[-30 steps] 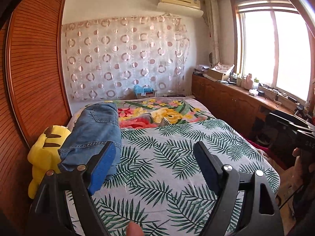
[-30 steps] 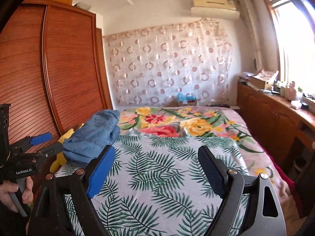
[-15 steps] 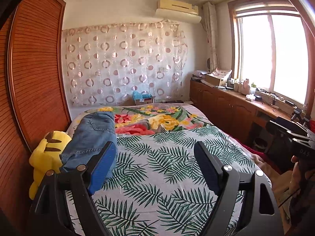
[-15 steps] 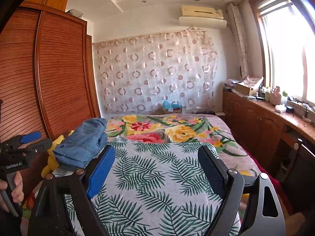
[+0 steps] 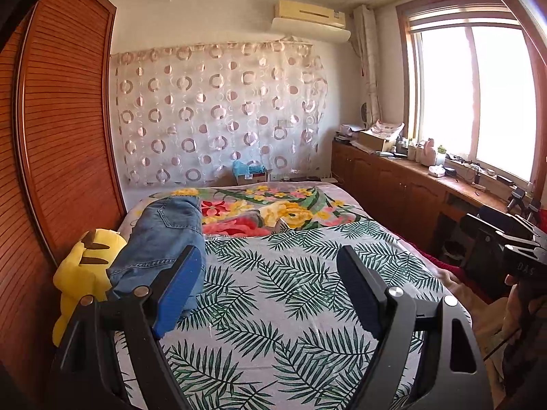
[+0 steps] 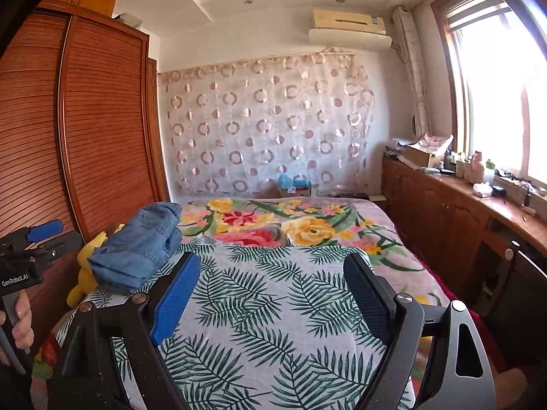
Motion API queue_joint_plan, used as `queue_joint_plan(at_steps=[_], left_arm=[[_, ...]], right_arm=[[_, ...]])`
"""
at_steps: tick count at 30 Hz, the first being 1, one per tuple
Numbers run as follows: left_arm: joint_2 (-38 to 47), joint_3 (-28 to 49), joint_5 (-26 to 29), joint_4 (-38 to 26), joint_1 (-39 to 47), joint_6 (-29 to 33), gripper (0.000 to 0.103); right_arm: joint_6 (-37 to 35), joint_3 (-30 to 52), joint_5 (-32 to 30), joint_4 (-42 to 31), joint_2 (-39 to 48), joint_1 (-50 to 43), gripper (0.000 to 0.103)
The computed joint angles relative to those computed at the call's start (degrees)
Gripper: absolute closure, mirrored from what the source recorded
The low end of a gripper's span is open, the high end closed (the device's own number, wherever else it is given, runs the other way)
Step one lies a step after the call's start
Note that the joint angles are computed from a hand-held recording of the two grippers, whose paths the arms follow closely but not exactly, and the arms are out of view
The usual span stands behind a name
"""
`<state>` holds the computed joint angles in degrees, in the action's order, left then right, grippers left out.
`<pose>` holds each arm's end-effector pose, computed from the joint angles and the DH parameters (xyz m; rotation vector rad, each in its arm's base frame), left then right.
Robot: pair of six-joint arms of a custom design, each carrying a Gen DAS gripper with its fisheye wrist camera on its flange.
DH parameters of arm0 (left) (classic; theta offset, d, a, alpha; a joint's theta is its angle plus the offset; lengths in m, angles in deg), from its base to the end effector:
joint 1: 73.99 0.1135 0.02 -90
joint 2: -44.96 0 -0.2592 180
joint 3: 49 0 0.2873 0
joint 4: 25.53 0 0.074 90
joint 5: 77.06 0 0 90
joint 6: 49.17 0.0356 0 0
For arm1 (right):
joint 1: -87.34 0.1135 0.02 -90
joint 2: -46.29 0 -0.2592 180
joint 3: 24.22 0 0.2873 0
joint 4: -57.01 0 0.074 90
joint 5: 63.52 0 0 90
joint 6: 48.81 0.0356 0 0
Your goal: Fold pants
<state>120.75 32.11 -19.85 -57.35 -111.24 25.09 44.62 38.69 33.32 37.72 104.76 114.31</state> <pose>0.2787 -0.1877 0.3450 0.0149 1.9553 -0.0245 0.2484 0.1217 0.3287 -0.2916 1.8128 0.2642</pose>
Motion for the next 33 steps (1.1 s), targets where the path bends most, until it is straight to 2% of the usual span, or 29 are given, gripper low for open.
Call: queue_joint_plan(at_steps=[33], left_arm=[[-0.46, -0.75, -0.49, 0.01, -0.44, -0.33, 0.021]], right_arm=[[-0.53, -0.17, -1.82, 0.39, 0.05, -1.74, 0.016]])
